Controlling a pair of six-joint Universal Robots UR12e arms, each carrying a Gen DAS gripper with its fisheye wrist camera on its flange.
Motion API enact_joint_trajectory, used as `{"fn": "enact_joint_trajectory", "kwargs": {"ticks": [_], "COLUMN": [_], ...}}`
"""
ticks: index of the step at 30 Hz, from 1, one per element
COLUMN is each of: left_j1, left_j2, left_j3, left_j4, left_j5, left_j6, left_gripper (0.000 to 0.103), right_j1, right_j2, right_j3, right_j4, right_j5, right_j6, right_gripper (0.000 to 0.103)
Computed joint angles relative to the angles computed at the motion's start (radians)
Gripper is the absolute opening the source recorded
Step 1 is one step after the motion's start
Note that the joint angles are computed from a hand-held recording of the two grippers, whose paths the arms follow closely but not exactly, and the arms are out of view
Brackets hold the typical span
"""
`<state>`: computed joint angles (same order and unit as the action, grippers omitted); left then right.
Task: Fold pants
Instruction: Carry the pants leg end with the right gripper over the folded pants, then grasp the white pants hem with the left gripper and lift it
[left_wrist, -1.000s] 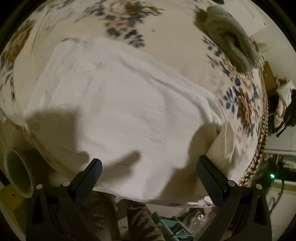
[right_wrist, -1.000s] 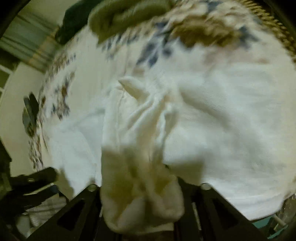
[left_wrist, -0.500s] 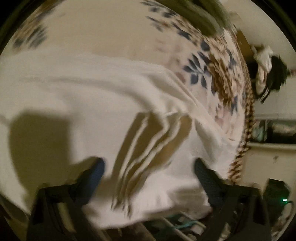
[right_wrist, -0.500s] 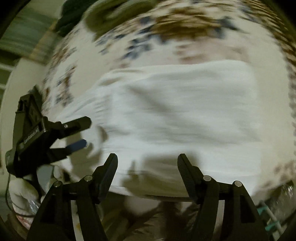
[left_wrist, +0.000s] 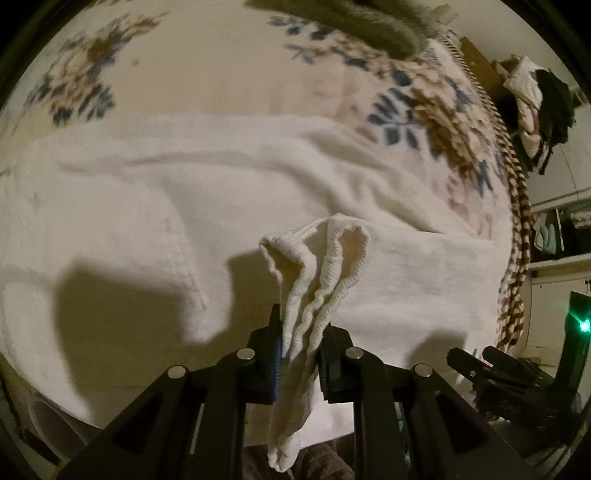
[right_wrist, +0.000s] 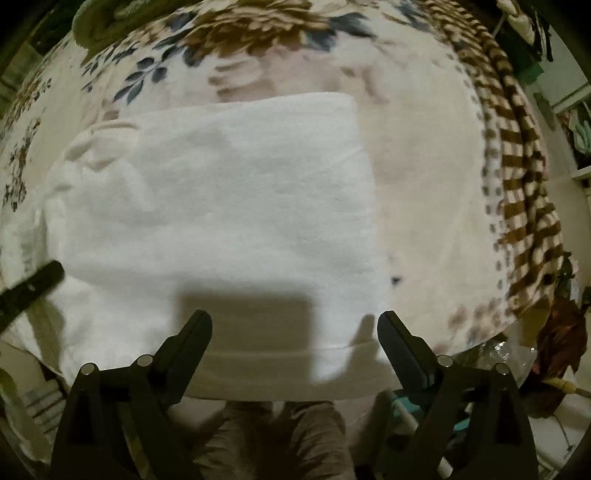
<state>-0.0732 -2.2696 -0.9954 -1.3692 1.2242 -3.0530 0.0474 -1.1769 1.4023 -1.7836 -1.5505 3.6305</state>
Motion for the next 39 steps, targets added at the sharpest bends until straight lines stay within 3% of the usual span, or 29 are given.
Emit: {"fn": "enact_joint_trajectory", "kwargs": {"ticks": [6, 10, 18, 21, 25, 29, 30, 31, 32, 34, 36, 37, 39], "left_j1": [-0.012, -0.018, 0.011, 0.044, 0.13, 0.203, 0.212, 0.221, 0.231, 0.244, 0.244, 0.245, 0.24], "left_j2": [-0.033, -0.016, 0.057, 0.091, 0.17, 0.204, 0.204, 0.203, 0.2, 0.189, 0.177, 0.172, 0.173], "left_j3": [0.052, 0.044, -0.028, -0.069, -0.214, -0.341, -0.359, -0.376, -0.392, -0.403, -0.4, -0.398, -0.394], "left_j4": [-0.04, -0.001, 0.073, 0.09, 0.211, 0.359, 0.388, 0.419, 0.454, 0.498, 0.525, 0.536, 0.555], "left_j5": [0.058, 0.118, 0.17, 0.133, 0.031, -0.022, -0.027, -0.032, -0.04, -0.041, -0.02, -0.013, 0.021], "left_j6": [0.014, 0.007, -0.105, -0.214, -0.487, -0.75, -0.788, -0.821, -0.849, -0.874, -0.872, -0.861, -0.823], "left_gripper": [0.022, 0.078, 0.079, 0.079, 0.079, 0.078, 0.074, 0.062, 0.057, 0.054, 0.033, 0.018, 0.012], "right_j1": [0.01, 0.018, 0.064, 0.072, 0.083, 0.099, 0.104, 0.107, 0.11, 0.116, 0.123, 0.126, 0.133], "right_j2": [0.03, 0.046, 0.055, 0.058, 0.069, 0.086, 0.098, 0.108, 0.116, 0.132, 0.144, 0.149, 0.161], "right_j3": [-0.039, -0.065, -0.097, -0.118, -0.162, -0.193, -0.209, -0.223, -0.236, -0.26, -0.276, -0.284, -0.3], "right_j4": [0.0, 0.004, 0.01, 0.026, 0.068, 0.095, 0.108, 0.119, 0.127, 0.14, 0.148, 0.154, 0.171], "right_j5": [-0.007, -0.012, -0.039, -0.024, 0.014, 0.031, 0.033, 0.033, 0.033, 0.029, 0.016, 0.011, 0.005], "right_j6": [-0.007, -0.022, -0.041, -0.051, -0.058, -0.079, -0.09, -0.095, -0.097, -0.105, -0.111, -0.115, -0.123], "right_gripper": [0.093, 0.094, 0.098, 0.098, 0.098, 0.098, 0.098, 0.098, 0.098, 0.098, 0.098, 0.098, 0.098]}}
